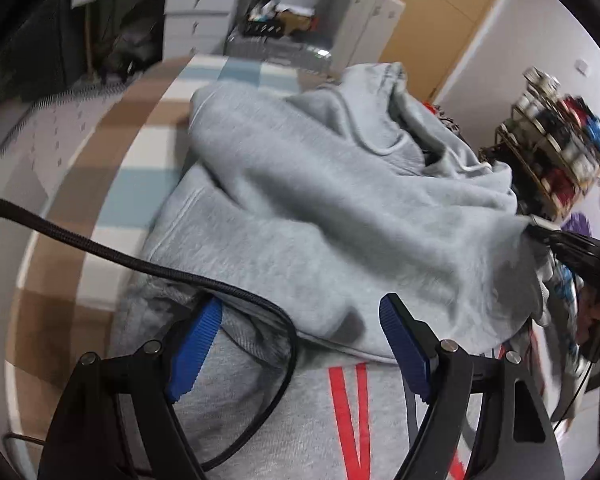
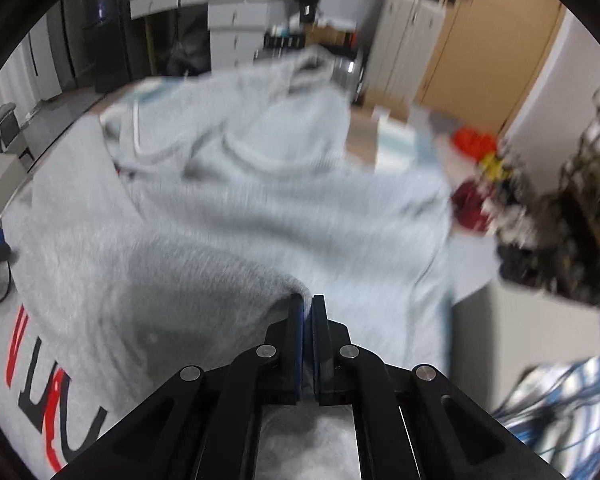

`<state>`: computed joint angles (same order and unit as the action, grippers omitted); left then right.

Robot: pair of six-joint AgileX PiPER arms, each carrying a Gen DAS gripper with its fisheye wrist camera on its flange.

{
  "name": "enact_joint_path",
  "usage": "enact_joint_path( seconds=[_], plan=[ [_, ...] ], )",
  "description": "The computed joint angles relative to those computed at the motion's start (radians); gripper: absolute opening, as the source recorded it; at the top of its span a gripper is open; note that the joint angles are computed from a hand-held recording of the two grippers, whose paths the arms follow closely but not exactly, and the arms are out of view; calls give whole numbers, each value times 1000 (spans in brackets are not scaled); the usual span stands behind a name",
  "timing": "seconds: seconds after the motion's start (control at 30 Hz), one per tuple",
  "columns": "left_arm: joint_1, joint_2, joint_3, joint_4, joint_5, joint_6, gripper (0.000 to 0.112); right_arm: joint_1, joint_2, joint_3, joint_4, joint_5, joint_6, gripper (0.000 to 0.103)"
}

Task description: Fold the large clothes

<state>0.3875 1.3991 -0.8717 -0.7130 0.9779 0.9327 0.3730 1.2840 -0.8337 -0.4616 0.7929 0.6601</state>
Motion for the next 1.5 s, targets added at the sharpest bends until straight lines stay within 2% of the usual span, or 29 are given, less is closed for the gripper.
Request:
enact_joint_path(
  seconds=[0.17,0.23,0.27,0.3,0.33,0.37,0.4,0.43,0.47,0.5,0.63,0.67,0.7,0.77,0.8,0.9,0.93,1.0,1.07,1.13,1.17,1.2,1.27,1.33,1.37,1.4,1.5],
  plan=[
    [10,-20,7,2,-9,-11,78,42,46,-118,-206,110,90,3],
    [18,-35,14,-10,-7,4,78,5,133,-170,-178,112,46,3],
    [29,-41,17,-26,1,20,78,-24,207,-194,-121,144,-7,10],
    [37,-43,15,-37,9,31,78,-32,269,-205,-104,173,-24,24],
    [47,-41,11,-51,17,43,78,-39,327,-210,-93,196,-38,29],
    [57,-39,9,-67,26,54,78,-33,346,-184,-110,185,-24,31],
    [66,-39,7,-79,36,64,78,-20,343,-167,-140,174,9,38],
    [80,-37,5,-98,48,82,78,1,322,-136,-197,165,83,48],
    [86,-36,4,-107,53,93,78,11,312,-128,-224,177,133,68],
    [84,-29,-2,-109,51,92,78,18,296,-120,-242,183,175,73],
    [66,7,-24,-130,52,83,78,83,135,-47,-280,124,280,76],
    [64,16,-30,-140,59,85,78,91,104,-29,-268,88,294,85],
    [61,25,-37,-150,71,89,78,69,108,-31,-235,43,271,88],
    [46,55,-59,-157,101,92,78,52,101,1,-121,-38,217,88],
    [29,66,-65,-146,99,89,78,74,117,6,-114,-34,238,88],
    [-31,43,-33,-83,17,47,78,96,207,20,-96,-15,251,87],
    [-53,38,-29,-43,-8,16,78,94,188,53,-107,-50,287,88],
    [-105,26,-9,61,-72,-52,78,61,175,55,-50,-62,244,88],
    [-129,-10,19,109,-114,-54,78,44,156,35,9,-26,182,87],
    [-170,-45,29,210,-154,-141,78,61,139,8,-16,28,192,86],
    [-169,-52,33,226,-165,-160,78,55,109,7,-16,20,193,87],
    [-148,-63,24,203,-140,-153,78,50,80,2,-8,7,197,88],
    [-47,-71,-3,40,-12,-32,78,20,49,-14,37,-25,179,88],
    [23,-76,-26,-98,103,65,79,4,71,-35,72,-53,167,88],
    [30,-89,-23,-140,113,99,79,-2,98,-48,84,-67,166,88],
    [20,-96,-13,-170,101,132,84,7,112,-47,81,-70,182,88],
    [-41,-53,3,-171,38,131,84,-8,183,-38,105,-89,174,88]
  ],
)
